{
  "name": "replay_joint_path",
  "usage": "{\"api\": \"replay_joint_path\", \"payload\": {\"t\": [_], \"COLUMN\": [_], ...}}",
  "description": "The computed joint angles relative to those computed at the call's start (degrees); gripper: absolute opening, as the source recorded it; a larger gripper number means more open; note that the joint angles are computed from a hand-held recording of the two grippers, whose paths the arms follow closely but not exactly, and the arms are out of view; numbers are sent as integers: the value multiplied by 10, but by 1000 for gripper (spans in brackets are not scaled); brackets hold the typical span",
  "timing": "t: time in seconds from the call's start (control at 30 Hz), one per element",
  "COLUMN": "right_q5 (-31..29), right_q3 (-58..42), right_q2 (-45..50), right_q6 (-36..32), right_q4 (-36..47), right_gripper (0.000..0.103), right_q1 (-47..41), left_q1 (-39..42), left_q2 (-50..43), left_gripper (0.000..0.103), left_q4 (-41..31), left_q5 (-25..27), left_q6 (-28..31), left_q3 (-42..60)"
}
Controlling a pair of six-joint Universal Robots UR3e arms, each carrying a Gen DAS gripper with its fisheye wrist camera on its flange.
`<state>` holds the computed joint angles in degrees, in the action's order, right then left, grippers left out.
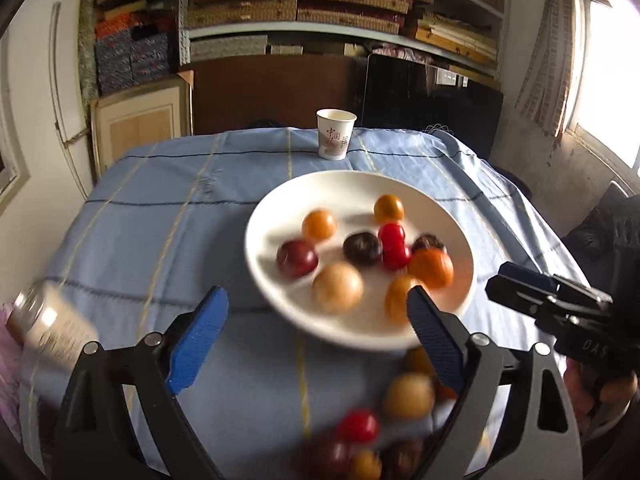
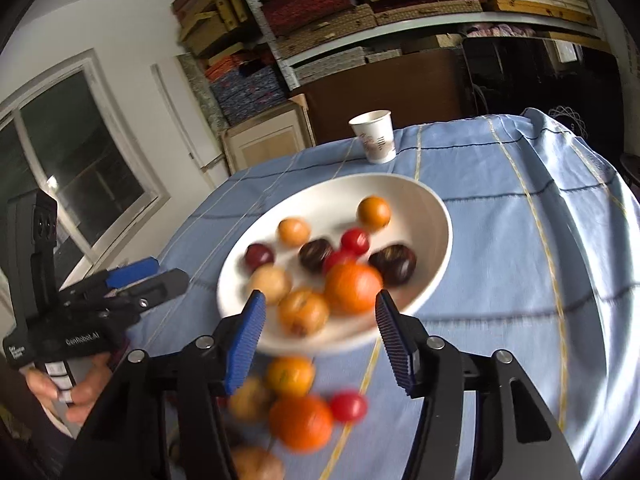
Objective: Organize fruits
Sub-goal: 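Withdraw both tools from the plate back over the fruit pile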
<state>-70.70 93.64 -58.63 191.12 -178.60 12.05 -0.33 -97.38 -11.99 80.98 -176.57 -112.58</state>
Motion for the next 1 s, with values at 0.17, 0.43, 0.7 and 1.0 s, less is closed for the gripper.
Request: {"api": "replay_joint_path", "payload": {"t": [0.17, 0.43, 0.7, 1.0], "right_q5": [-10, -27, -64, -82], "right_q3": [139, 184, 149, 132], "right_q2": [-65, -94, -76, -65], "right_q6": [-15, -71, -97, -97], "right_q4": [-69, -18, 38, 62], "right_gripper": [58, 58, 58, 57], "right_q1": [24, 72, 110, 120], "left_q1": [66, 166, 116, 109], "left_q2": [137, 270, 244, 252], "left_gripper": [93, 93, 93, 93], "left_q4": [53, -15, 48, 40], "left_q5": [-75, -164, -99, -96], "left_q6": [25, 87, 76, 78], "left_q3": [-191, -337, -348, -344]}}
